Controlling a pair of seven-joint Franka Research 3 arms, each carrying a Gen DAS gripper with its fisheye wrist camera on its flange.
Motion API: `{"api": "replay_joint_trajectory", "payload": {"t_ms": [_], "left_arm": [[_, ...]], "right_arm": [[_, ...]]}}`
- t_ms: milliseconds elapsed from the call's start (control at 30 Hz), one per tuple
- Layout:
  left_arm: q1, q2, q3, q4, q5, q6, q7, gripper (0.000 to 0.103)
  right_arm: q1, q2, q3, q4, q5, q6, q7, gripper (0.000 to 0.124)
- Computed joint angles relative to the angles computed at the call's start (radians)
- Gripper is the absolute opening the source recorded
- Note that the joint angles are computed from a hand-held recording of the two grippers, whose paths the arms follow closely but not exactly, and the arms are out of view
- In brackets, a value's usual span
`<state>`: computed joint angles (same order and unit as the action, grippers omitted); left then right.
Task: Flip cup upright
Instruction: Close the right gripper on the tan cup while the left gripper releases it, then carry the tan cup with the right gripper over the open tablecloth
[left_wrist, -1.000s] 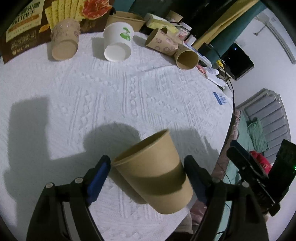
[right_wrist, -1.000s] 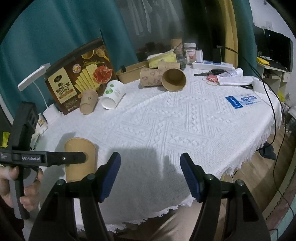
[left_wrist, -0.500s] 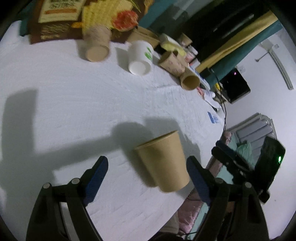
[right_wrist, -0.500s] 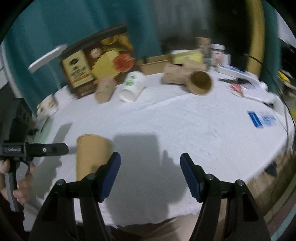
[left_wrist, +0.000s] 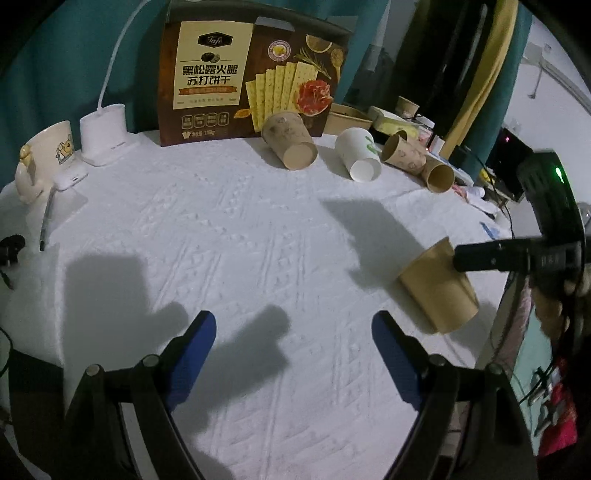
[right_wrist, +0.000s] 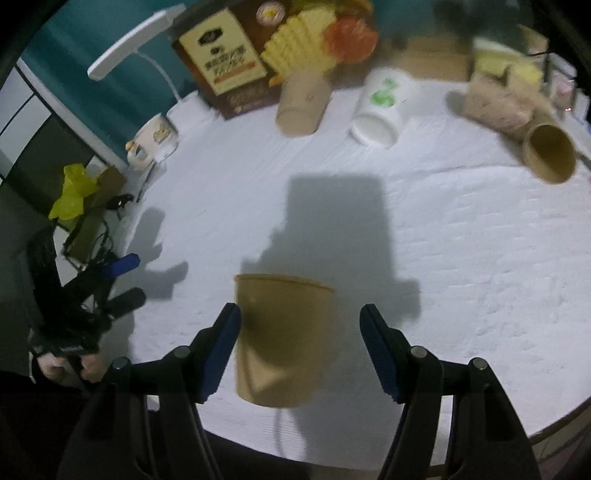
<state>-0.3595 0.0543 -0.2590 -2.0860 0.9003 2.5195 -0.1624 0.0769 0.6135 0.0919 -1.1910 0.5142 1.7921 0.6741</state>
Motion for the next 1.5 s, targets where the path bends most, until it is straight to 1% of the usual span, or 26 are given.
{"api": "replay_joint_trajectory", "payload": {"t_ms": [200, 400, 467, 533, 600, 633, 700, 800, 900, 967, 1000, 1033, 1067, 1133, 1200, 1233, 1400, 1500], "left_arm": [[0.007, -0.030, 0.000, -0.052, 0.044, 0.010, -0.067, 0.086], [0.020, -0.064, -0.009, -0.094, 0.037, 0.010, -0.056, 0.086], [0.024, -0.068, -0.012, -0.102, 0.032, 0.014, -0.057, 0.086], [0.028, -0.071, -0.014, -0.110, 0.028, 0.021, -0.063, 0.086], [0.034, -0.071, -0.013, -0.120, 0.025, 0.050, -0.077, 0.086], [0.039, -0.071, -0.009, -0.129, 0.025, 0.084, -0.091, 0.086], [0.042, -0.067, -0.010, -0.131, 0.025, 0.101, -0.101, 0.086], [0.040, -0.060, -0.013, -0.118, 0.032, 0.096, -0.097, 0.086], [0.036, -0.057, -0.015, -0.107, 0.039, 0.082, -0.104, 0.086], [0.034, -0.058, -0.015, -0.102, 0.043, 0.072, -0.115, 0.086], [0.032, -0.059, -0.016, -0.101, 0.045, 0.067, -0.121, 0.086], [0.031, -0.059, -0.017, -0.099, 0.048, 0.060, -0.127, 0.086], [0.030, -0.060, -0.017, -0.098, 0.049, 0.055, -0.133, 0.086], [0.028, -0.061, -0.018, -0.097, 0.050, 0.048, -0.142, 0.086], [0.026, -0.061, -0.020, -0.095, 0.051, 0.040, -0.151, 0.086], [0.025, -0.059, -0.021, -0.092, 0.051, 0.036, -0.152, 0.086], [0.019, -0.042, -0.019, -0.075, 0.036, 0.026, -0.134, 0.086], [0.015, -0.033, -0.016, -0.069, 0.037, 0.028, -0.138, 0.086]], "right_arm": [[0.068, 0.021, -0.013, 0.024, -0.108, -0.015, 0.012, 0.065], [0.119, 0.071, -0.021, 0.084, -0.207, -0.068, 0.014, 0.065], [0.132, 0.068, -0.025, 0.077, -0.233, -0.062, 0.000, 0.065], [0.135, 0.032, -0.021, 0.018, -0.239, -0.015, -0.033, 0.061], [0.132, 0.019, -0.017, 0.000, -0.230, 0.002, -0.049, 0.060], [0.129, 0.006, -0.013, -0.020, -0.216, 0.025, -0.055, 0.060], [0.120, -0.006, -0.007, -0.040, -0.185, 0.067, -0.059, 0.060], [0.104, -0.023, 0.006, -0.071, -0.121, 0.128, -0.059, 0.060], [0.077, -0.040, 0.026, -0.111, -0.029, 0.208, -0.075, 0.060], [0.058, -0.061, 0.043, -0.159, 0.045, 0.297, -0.110, 0.060], [0.051, -0.066, 0.047, -0.171, 0.069, 0.319, -0.124, 0.060], [0.041, -0.073, 0.056, -0.194, 0.110, 0.368, -0.147, 0.060], [0.035, -0.074, 0.062, -0.206, 0.143, 0.397, -0.158, 0.060], [0.012, -0.057, 0.072, -0.201, 0.211, 0.421, -0.156, 0.060], [-0.012, -0.023, 0.079, -0.167, 0.261, 0.398, -0.135, 0.060], [-0.020, -0.016, 0.082, -0.167, 0.283, 0.408, -0.131, 0.060], [-0.047, -0.040, 0.104, -0.240, 0.392, 0.499, -0.182, 0.060], [-0.056, -0.073, 0.106, -0.299, 0.437, 0.541, -0.238, 0.060]]}}
